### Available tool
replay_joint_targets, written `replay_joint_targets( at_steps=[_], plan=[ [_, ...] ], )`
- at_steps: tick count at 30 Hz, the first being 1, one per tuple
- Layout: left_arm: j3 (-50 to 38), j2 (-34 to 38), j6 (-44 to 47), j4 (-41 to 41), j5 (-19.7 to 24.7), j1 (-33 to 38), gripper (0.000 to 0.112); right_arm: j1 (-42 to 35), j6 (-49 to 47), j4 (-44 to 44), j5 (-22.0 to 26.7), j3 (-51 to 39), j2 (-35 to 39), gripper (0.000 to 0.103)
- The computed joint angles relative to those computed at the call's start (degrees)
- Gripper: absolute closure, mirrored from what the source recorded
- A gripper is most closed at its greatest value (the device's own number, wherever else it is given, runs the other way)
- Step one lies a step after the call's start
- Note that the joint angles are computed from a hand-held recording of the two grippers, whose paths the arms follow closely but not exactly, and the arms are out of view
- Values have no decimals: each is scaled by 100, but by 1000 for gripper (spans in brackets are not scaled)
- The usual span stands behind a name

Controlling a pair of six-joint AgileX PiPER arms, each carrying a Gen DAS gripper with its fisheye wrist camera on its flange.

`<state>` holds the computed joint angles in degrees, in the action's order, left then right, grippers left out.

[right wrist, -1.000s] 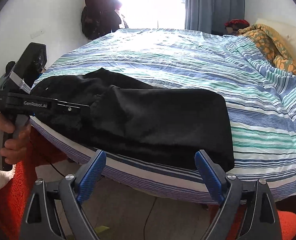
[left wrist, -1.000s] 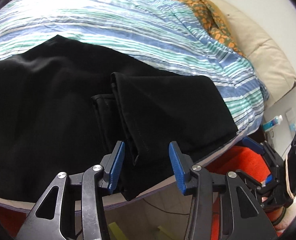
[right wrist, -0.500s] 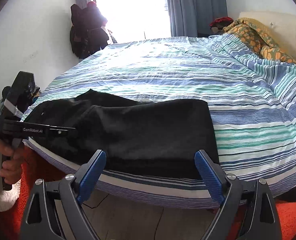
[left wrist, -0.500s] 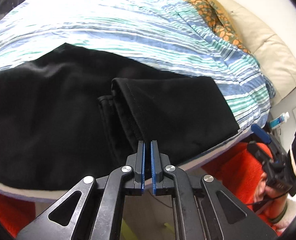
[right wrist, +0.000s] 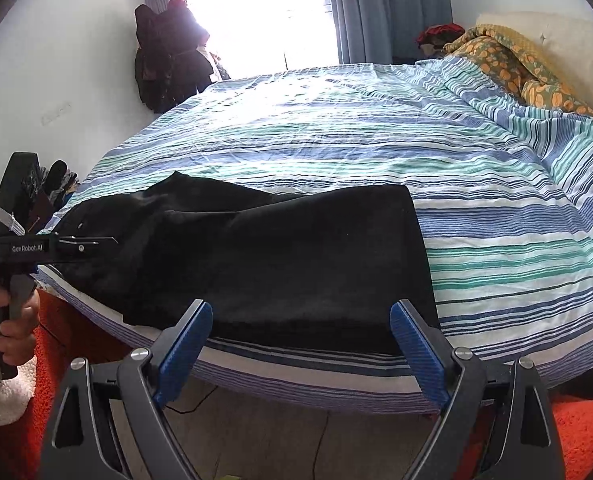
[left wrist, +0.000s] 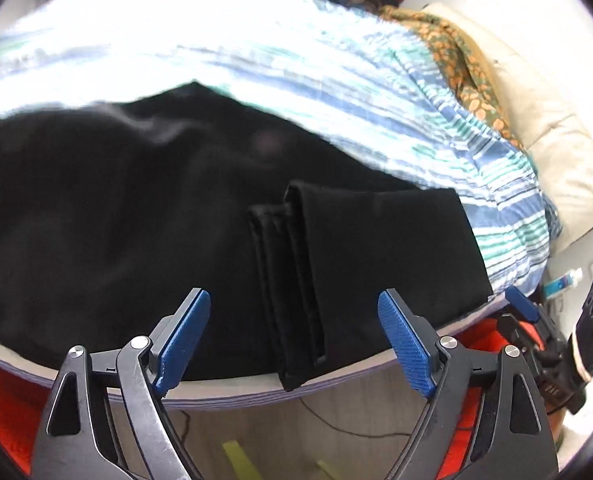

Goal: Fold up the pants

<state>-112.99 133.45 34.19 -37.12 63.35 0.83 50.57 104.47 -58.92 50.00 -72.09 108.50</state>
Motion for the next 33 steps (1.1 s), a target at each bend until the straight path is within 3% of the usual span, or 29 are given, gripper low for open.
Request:
replay_joint_targets(
  at_steps=[2,5,7,8,11,13,16,18,20,26,28,30,32,33],
  plan=[
    [-401,297,-207,244,187,-149,31,-16,8,6,-19,0,2,13],
    [-619,466,-384,876,68,-518,35,-15,-47,41,-26,-31,21,13],
    [-326,275,-367,1207,-240,-734,58,-1,-94,57,5,-57,34,13],
    [-228,195,-436,1372,-362,-818,88,4,-97,57,15,-53,33,13],
    [93,-83,-310,1395,-689,-932,105,15,-11,28,34,1,10,13],
    [280,-318,-123,1294,-1005,-955,105,36,132,-46,104,69,-41,13],
    [-112,-240,-249,1232,-1082,-879,105,107,399,-230,308,149,-117,13],
    [110,-325,-587,1467,-1238,-965,105,95,491,-248,307,216,-170,13],
    [-31,-81,-568,1520,-974,-833,104,37,497,-155,242,257,-187,13],
    [940,-599,-360,894,-1177,-463,59,-77,686,-85,56,427,-288,13],
    [1144,-816,-365,749,-1594,-402,58,-147,1030,-304,-28,653,-518,14],
    [1256,-957,-428,636,-2028,-445,56,-312,1279,-562,-190,856,-759,24],
    [1349,-1106,-202,458,-2149,-421,56,-657,761,-406,-536,771,-857,56],
    [1067,-918,-186,433,-2203,-548,55,-809,459,-302,-657,665,-833,62]
  ],
)
